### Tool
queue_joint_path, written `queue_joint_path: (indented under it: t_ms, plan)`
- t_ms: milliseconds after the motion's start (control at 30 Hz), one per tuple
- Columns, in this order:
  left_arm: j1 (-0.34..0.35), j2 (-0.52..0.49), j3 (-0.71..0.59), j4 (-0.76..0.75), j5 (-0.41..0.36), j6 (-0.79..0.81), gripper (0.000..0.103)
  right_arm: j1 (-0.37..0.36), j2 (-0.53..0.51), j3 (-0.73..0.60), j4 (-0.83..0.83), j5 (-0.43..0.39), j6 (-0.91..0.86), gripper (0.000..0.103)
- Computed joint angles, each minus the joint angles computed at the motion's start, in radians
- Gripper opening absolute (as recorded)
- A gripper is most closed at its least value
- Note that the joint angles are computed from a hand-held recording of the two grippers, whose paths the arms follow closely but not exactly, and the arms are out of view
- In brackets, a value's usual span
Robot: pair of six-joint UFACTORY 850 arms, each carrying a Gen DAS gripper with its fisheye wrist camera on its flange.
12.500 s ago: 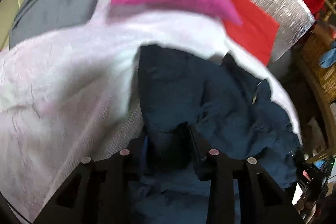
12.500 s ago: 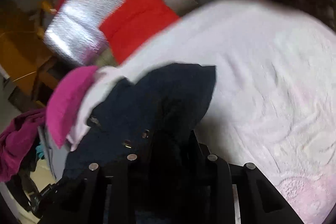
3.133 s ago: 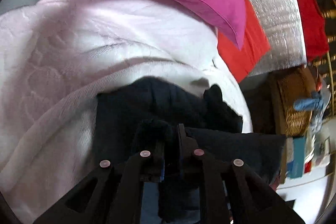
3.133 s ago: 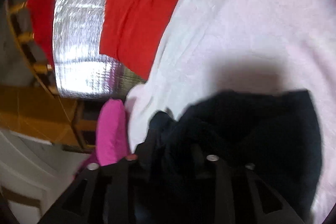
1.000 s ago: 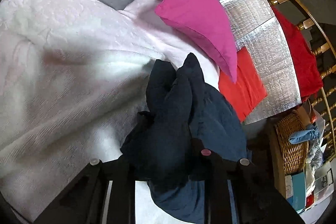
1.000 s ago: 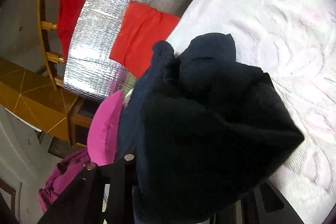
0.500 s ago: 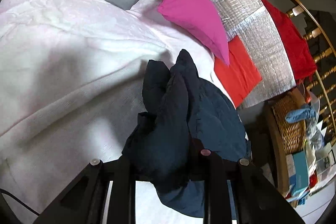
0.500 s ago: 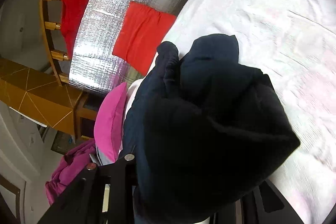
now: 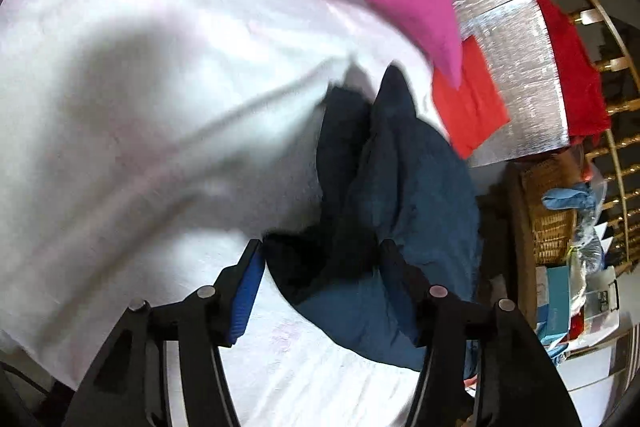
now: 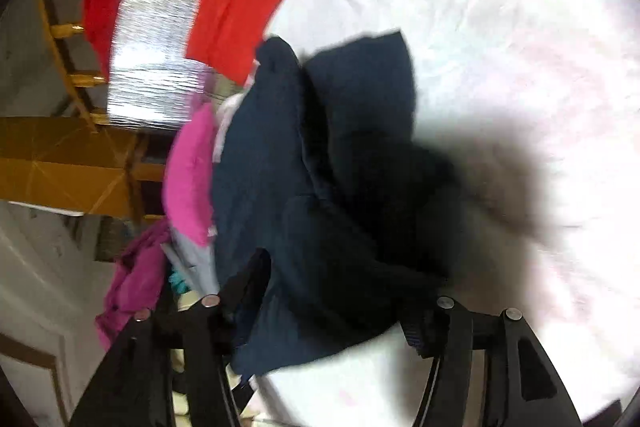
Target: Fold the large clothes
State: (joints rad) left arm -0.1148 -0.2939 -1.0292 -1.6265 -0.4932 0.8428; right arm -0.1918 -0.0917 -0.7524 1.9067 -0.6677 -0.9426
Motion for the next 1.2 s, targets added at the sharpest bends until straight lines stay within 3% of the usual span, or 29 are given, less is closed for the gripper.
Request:
queue_joint_path:
  t_ms: [67,133,233,433,667,733,800,867,900,933,967,1033,1200]
  plan:
    - [0.009,0.032,0.018,-0.069,0.052,0.085,0.07,-0.039,0.06,0.048,0.05,0.023,-0.069,0.073]
    - [0.007,0.032,0.01,-0.102,0.077,0.12,0.071,-0.066,0.1,0.084,0.166,0.069,-0.192,0.089]
    - [-0.004,-0.009,-0.037,-0.068,0.052,0.104,0.071,-0.108,0.048,0.065,0.177,-0.005,-0.186,0.089]
    - [-0.032,-0.149,-0.215,0.218,0.011,-0.127,0.071,-0.065,-0.067,-0.078,0.084,0.051,-0.152,0.089]
    - [-0.051,-0.248,-0.342,0.353,-0.076,-0.223,0.072,-0.017,-0.2,-0.231,-0.183,0.103,0.003,0.089]
    - [-0.066,-0.258,-0.36,0.405,-0.062,-0.258,0.074,-0.002,-0.238,-0.268,-0.245,0.099,0.065,0.091]
    - [-0.072,-0.26,-0.366,0.383,-0.054,-0.236,0.073,0.028,-0.247,-0.29,-0.295,0.157,0.089,0.091]
    - [-0.073,-0.257,-0.36,0.324,-0.049,-0.196,0.07,0.057,-0.245,-0.299,-0.292,0.202,0.059,0.088]
    - [-0.076,-0.248,-0.352,0.3,-0.036,-0.172,0.065,0.068,-0.244,-0.302,-0.298,0.223,0.06,0.078]
    - [-0.079,-0.241,-0.348,0.293,-0.019,-0.155,0.053,0.078,-0.242,-0.305,-0.316,0.247,0.076,0.065]
    - [-0.083,-0.234,-0.344,0.291,-0.004,-0.144,0.045,0.088,-0.24,-0.308,-0.32,0.274,0.08,0.061]
    - [-0.089,-0.217,-0.327,0.237,0.015,-0.088,0.039,0.091,-0.218,-0.291,-0.211,0.277,-0.021,0.046]
    - [-0.083,-0.171,-0.276,0.087,0.005,0.071,0.032,0.104,-0.13,-0.223,0.124,0.267,-0.364,0.038]
